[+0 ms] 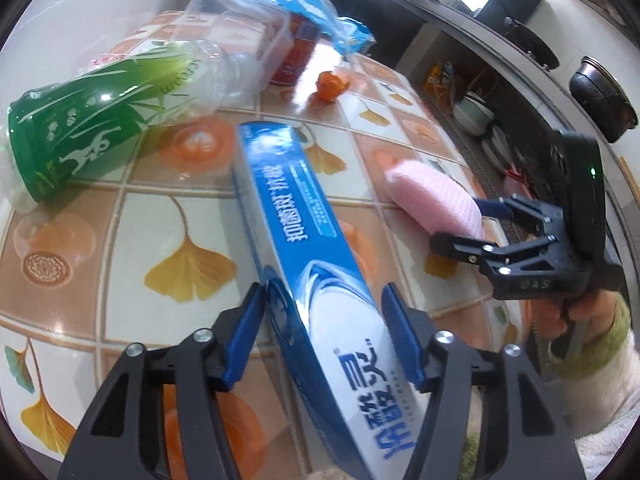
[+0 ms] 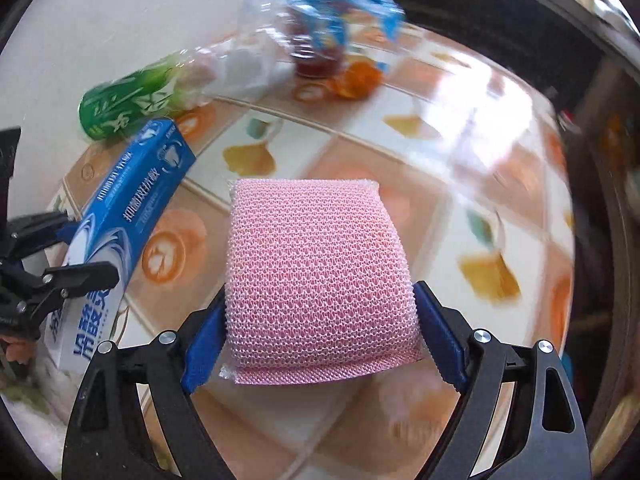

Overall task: Collect trash
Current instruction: 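Grasp the pink sponge with the right gripper while the left gripper grasps the toothpaste box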

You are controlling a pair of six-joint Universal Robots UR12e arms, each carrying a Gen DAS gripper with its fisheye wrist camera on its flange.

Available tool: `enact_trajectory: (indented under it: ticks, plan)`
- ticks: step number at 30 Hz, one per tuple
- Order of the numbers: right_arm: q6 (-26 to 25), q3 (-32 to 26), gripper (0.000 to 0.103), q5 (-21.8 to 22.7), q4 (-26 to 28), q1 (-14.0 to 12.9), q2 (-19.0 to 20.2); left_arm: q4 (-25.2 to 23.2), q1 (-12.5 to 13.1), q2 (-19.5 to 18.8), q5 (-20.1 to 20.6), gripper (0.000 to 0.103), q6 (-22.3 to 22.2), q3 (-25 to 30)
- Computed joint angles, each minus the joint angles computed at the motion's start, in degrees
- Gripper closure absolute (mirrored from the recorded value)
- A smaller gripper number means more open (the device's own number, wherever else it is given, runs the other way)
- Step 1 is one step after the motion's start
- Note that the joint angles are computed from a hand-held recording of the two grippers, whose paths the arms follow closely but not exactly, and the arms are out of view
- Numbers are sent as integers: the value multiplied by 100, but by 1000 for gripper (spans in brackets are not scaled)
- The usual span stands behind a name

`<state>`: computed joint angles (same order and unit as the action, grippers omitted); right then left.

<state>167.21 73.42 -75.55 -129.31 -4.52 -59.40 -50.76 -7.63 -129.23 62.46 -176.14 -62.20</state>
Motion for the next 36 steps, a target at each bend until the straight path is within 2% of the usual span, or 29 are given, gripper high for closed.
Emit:
enact_trajectory:
  ticks: [5,11,16,19,24,36]
  plan:
    - [745,439,20,137,-148,-58,-250,-102,-45,86,-121,53,274,-105]
    - [1101,711,16,70,-510,-97,-382,-55,-139,165,122,61,641,-185]
    - [1221,752,16,-310,-792,-37,-403,148,-229,205,486,65,869,-253]
    - [1174,811,16,-394,-953,-25,-439,233,-263,228,669,65,988,-289]
    - [1126,803,15,-567,-976,23,-408,124,-353,205,1116,67,1176,-234]
    - [1400,775,15,-401,-1111,-34,-353,431,-391,241,1358,71,1142,-354]
